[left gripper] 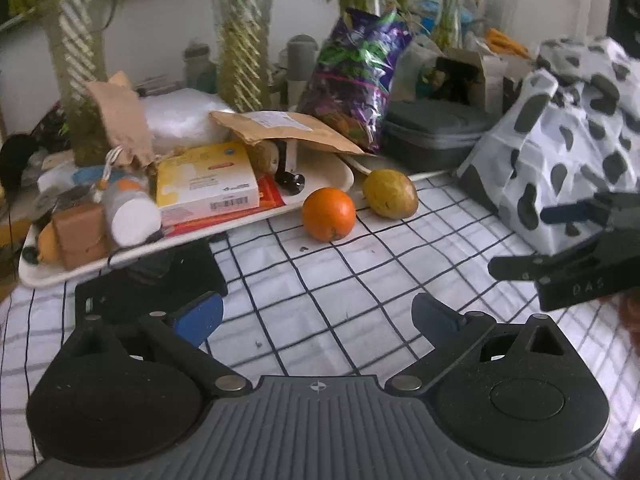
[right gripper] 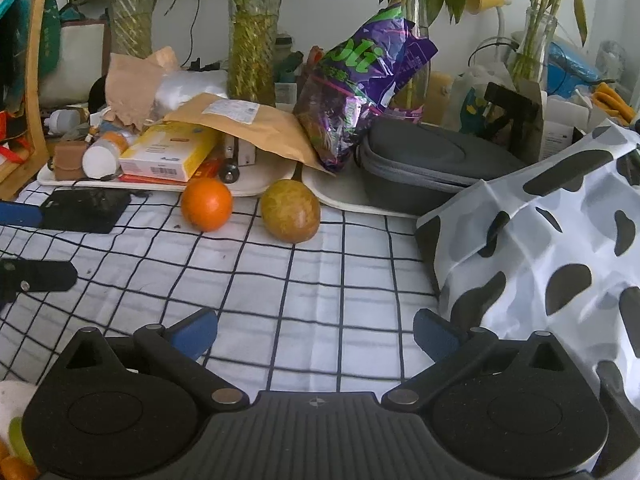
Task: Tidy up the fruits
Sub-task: 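Grasp the orange with the left tool while the right grasps the yellow passion fruit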
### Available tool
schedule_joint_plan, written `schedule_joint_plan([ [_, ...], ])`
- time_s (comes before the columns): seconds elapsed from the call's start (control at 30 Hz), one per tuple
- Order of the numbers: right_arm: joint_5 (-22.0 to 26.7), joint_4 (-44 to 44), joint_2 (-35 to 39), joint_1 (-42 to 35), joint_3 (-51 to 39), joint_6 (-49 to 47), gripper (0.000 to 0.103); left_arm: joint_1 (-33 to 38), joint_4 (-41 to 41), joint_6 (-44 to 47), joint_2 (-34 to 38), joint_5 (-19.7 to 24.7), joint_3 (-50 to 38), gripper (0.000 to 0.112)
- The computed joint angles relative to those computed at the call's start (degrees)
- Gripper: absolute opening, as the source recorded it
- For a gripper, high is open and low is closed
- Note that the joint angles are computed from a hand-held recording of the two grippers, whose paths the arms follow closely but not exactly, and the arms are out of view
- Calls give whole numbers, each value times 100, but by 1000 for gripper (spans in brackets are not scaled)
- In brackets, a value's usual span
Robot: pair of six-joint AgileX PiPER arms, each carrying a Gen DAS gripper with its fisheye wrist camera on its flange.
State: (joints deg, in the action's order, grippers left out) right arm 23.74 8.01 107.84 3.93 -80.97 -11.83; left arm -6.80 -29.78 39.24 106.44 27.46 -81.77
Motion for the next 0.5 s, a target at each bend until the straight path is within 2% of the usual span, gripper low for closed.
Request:
schedule_joint_plan([
  [0.13,90,8,284,0,-335,-44,103,-92,-90,272,242,-252,-150,101],
  [0.27,201,48,571,7,-678,-202,103,-141,-539,695,506,-502,-329,101],
  [0.37,252,-23,756,-4,-876,-231,103,-226,-405,635,781,-577,-617,88],
  [0.5,312,-102,970,-38,-1082,-238,103,-296,-416,658,1183,-516,-1080,85],
])
